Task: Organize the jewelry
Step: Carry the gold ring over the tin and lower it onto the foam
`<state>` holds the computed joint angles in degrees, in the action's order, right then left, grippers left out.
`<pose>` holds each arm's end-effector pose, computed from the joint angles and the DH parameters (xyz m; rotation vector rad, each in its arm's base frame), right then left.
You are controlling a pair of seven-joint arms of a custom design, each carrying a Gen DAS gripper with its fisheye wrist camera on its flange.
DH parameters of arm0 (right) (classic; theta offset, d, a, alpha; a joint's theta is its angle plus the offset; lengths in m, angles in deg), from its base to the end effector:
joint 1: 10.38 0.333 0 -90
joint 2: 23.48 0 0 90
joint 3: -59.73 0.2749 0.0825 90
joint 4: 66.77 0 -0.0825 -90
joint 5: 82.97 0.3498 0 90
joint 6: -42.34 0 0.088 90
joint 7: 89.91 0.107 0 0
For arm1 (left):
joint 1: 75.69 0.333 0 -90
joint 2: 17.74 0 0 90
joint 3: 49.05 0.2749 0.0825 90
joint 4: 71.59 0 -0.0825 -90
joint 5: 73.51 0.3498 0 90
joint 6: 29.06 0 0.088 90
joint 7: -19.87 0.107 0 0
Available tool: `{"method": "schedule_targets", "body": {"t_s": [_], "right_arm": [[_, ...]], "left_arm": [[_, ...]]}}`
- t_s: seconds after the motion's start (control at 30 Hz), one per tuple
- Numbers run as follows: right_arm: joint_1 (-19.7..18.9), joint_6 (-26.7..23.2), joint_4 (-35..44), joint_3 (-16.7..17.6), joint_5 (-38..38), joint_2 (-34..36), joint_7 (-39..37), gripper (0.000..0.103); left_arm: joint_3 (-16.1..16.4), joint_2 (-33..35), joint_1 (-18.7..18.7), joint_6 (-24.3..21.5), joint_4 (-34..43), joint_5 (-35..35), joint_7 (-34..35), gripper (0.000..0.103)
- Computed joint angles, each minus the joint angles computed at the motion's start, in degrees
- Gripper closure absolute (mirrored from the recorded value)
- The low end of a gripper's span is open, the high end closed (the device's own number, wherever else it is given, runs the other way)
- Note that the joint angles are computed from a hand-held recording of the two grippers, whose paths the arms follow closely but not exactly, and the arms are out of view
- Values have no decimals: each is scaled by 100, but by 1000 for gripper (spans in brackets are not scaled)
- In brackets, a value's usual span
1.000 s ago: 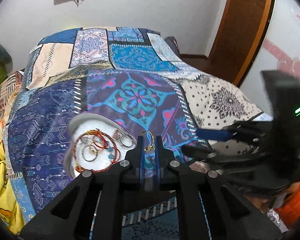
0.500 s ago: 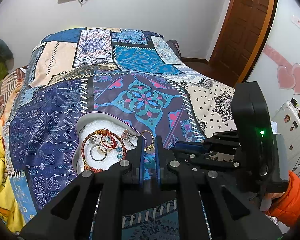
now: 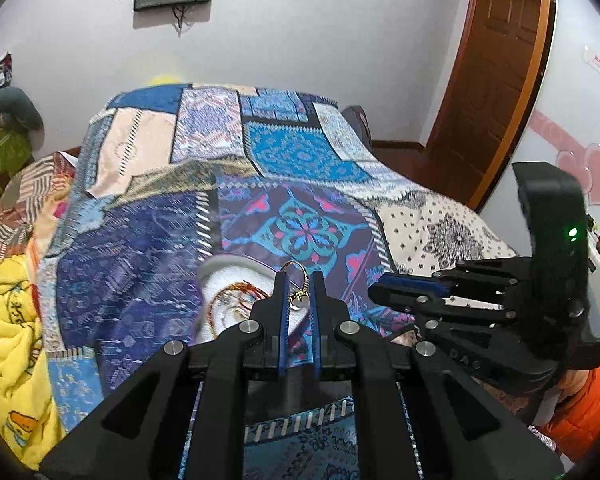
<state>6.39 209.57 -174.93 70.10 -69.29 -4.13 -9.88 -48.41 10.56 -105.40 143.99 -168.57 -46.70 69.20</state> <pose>0.5728 0.2660 0.3923 -2.0492 1.3557 -0.3334 0.5686 -0.3558 0.3878 -1.5812 2.0181 -1.0297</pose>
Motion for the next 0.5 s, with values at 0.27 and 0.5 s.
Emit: {"method": "schedule_targets", "body": {"t_s": [0.27,0.5], "right_arm": [[-80,428,79,340,392,-129,-282,94],[-2,543,470,483,501,90,-414,94]], "left_arm": [[598,-622,-274,279,-638,713,-831,95],[379,-808,93,360,-943,976,-1073,95]]}}
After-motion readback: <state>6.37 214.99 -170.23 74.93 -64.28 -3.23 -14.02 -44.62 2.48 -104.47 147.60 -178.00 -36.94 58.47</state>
